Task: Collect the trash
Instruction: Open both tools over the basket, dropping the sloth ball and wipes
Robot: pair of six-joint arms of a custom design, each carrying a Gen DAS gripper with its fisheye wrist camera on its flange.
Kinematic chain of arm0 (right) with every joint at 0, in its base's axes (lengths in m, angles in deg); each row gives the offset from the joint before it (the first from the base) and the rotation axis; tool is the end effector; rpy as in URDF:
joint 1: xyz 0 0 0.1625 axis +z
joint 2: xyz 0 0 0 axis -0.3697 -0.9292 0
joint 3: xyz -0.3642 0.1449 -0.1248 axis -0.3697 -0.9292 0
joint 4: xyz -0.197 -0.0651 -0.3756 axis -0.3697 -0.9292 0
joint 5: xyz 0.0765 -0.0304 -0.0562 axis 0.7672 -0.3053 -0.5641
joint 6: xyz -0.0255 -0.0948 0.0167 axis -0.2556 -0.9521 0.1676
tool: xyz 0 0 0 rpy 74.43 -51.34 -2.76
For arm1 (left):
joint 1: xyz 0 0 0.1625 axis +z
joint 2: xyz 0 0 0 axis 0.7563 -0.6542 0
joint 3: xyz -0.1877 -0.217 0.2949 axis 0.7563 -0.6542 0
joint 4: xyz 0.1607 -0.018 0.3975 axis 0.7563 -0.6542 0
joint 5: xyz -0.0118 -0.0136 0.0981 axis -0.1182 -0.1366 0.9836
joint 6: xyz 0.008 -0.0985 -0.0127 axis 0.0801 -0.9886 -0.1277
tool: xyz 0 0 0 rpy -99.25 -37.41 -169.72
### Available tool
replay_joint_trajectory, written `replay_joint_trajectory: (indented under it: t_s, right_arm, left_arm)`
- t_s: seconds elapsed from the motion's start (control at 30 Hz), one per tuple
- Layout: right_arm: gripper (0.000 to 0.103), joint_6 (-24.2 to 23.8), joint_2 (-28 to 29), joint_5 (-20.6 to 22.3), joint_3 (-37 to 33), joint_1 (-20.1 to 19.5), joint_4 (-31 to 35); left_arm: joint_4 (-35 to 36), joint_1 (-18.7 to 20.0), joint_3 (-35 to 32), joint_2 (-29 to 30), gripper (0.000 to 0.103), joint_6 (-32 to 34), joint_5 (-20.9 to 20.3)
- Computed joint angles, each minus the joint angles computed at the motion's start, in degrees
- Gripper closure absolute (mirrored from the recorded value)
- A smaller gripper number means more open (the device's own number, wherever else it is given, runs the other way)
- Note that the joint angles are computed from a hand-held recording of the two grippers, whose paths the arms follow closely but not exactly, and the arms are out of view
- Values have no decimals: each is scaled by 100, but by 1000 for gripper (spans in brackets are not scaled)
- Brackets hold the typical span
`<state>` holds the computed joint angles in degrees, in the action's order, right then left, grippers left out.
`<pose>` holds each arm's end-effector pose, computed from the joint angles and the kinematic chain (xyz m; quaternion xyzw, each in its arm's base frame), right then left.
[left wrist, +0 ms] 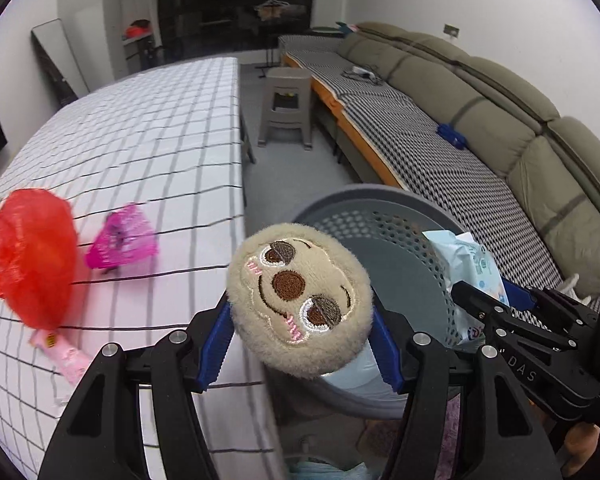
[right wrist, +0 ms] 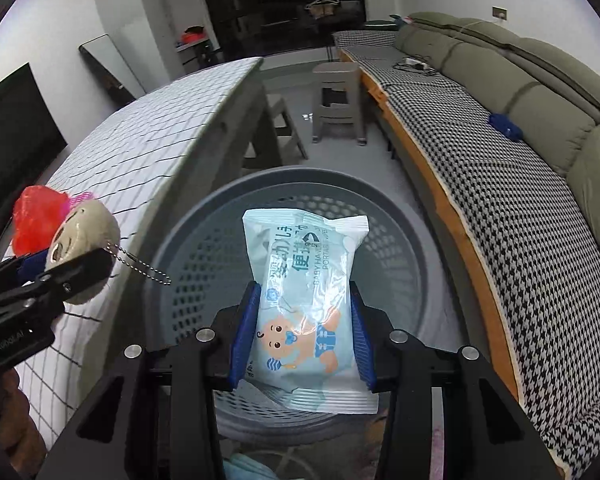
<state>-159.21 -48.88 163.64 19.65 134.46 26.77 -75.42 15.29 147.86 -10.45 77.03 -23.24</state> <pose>0.2826 -0.5562 0.0284 -0.1290 -0.8197 0.4239 0.3631 -0.1434 -0.6942 0.2158 0.4409 0.8650 -0.1398 0.1946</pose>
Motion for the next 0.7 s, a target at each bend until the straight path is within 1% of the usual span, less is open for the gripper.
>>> replay_joint_trajectory:
  t_s: [0.07, 0.17, 0.27, 0.33, 0.37, 0.4, 0.43, 0.47, 0.53, 0.7]
  right_arm:
    - [62, 25, -39, -22, 101, -61, -61]
    - [62, 79, -100, -168, 242, -167, -160]
    - [61, 9, -145, -258, 309, -234, -266]
    - [61, -98, -172, -284, 332, -261, -375]
    - [57, -184, -184, -286, 328, -274, -443]
    - [55, -236, -201, -271, 357, -273, -509]
    - [48, -311, -245, -252, 406, -283, -620]
    - [44, -355, -281, -237, 465, -280, -738]
    - [44, -354, -335, -275, 543, -286, -838]
    - [44, -250, -313, -240, 547, -258, -779]
  left_arm:
    - [0, -25, -5, 100, 43, -8, 16]
    - [50, -36, -54, 230, 41, -92, 61]
    - [12, -44, -50, 284, 41, -122, 97]
    - [-6, -49, -55, 306, 38, -129, 117]
    - [-25, -51, -48, 311, 35, -130, 132]
    - [-72, -54, -26, 305, 30, -132, 153]
    - [-133, -58, 7, 293, 29, -125, 171]
    - [-178, -63, 25, 292, 29, -106, 193]
    - [-214, -67, 31, 299, 28, -86, 223]
    - [-244, -62, 66, 282, 28, -102, 240]
